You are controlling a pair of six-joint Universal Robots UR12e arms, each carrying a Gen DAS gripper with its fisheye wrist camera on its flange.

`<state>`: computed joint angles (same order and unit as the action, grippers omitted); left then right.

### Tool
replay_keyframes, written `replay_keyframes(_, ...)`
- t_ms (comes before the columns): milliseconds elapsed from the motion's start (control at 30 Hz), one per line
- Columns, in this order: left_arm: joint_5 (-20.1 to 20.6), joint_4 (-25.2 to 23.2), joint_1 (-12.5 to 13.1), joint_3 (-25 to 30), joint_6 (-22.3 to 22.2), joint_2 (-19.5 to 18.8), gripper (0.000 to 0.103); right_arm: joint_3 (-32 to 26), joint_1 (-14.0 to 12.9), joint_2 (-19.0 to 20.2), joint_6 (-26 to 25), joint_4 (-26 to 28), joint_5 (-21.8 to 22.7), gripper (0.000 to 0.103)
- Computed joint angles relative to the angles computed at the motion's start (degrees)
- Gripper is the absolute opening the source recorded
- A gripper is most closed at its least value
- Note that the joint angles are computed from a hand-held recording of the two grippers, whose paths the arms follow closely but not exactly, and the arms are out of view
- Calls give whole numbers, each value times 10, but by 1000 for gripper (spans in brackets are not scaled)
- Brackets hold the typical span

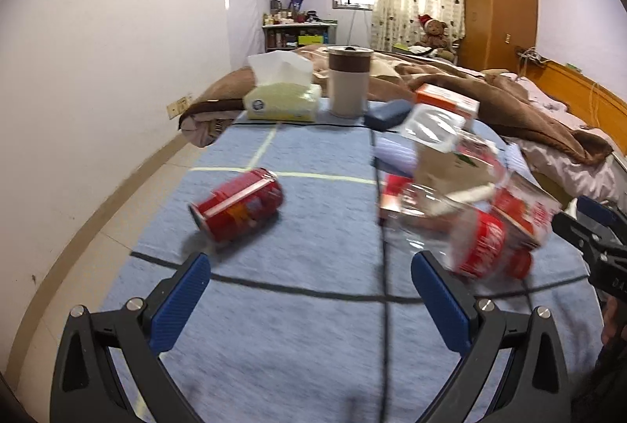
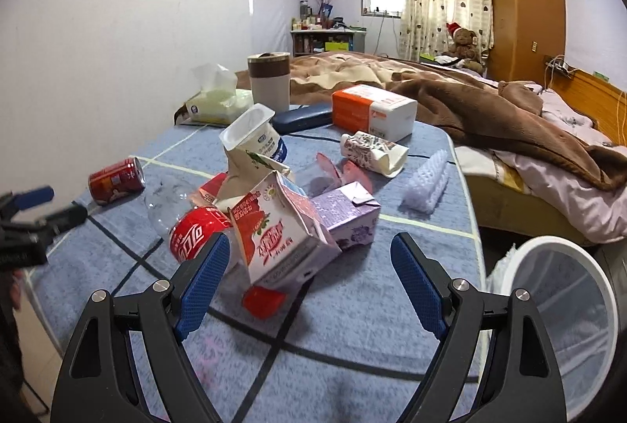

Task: Collect trash
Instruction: 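Grasp the red cola can with the left tool while the right tool grasps the pink milk carton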

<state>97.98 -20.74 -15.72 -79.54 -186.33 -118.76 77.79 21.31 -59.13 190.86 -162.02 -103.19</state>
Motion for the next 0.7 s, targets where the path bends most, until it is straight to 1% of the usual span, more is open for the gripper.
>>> replay_keyframes(67, -10, -6, 9, 7, -6, -3, 103, -6, 0, 3, 5, 11, -3, 86)
replay_keyframes(200, -3, -19, 20, 25, -2, -16, 103, -19, 0, 8, 15, 30, -1, 86)
replay_keyframes(267, -7, -38, 28, 39, 0, -24, 103, -27, 1, 13, 10, 42, -1, 86)
replay_keyframes(367, 6, -59, 35, 59, 6, -37, 103, -34, 3, 18, -2, 48, 2, 86)
replay_keyframes(400, 0, -61, 38, 63, 8, -40, 103, -38, 2, 20, -5, 53, 4, 86)
replay_keyframes(433, -9, -66, 42, 69, 10, -44, 103, -44, 1, 23, -8, 60, 6, 86)
replay_keyframes(467, -8, -79, 45, 77, 16, -49, 103, -47, 1, 25, -9, 65, 7, 85)
replay_keyframes(533, 5, -97, 46, 93, 33, -58, 103, -51, 1, 27, -9, 71, 13, 81)
replay_keyframes(567, 5, -102, 47, 97, 36, -61, 103, -54, 2, 28, -9, 74, 12, 81)
replay_keyframes(633, -15, -104, 51, 99, 44, -62, 103, -57, 2, 30, -10, 77, 13, 80)
replay_keyframes(700, -29, -124, 54, 109, 51, -67, 103, -58, 2, 30, -5, 79, 16, 79)
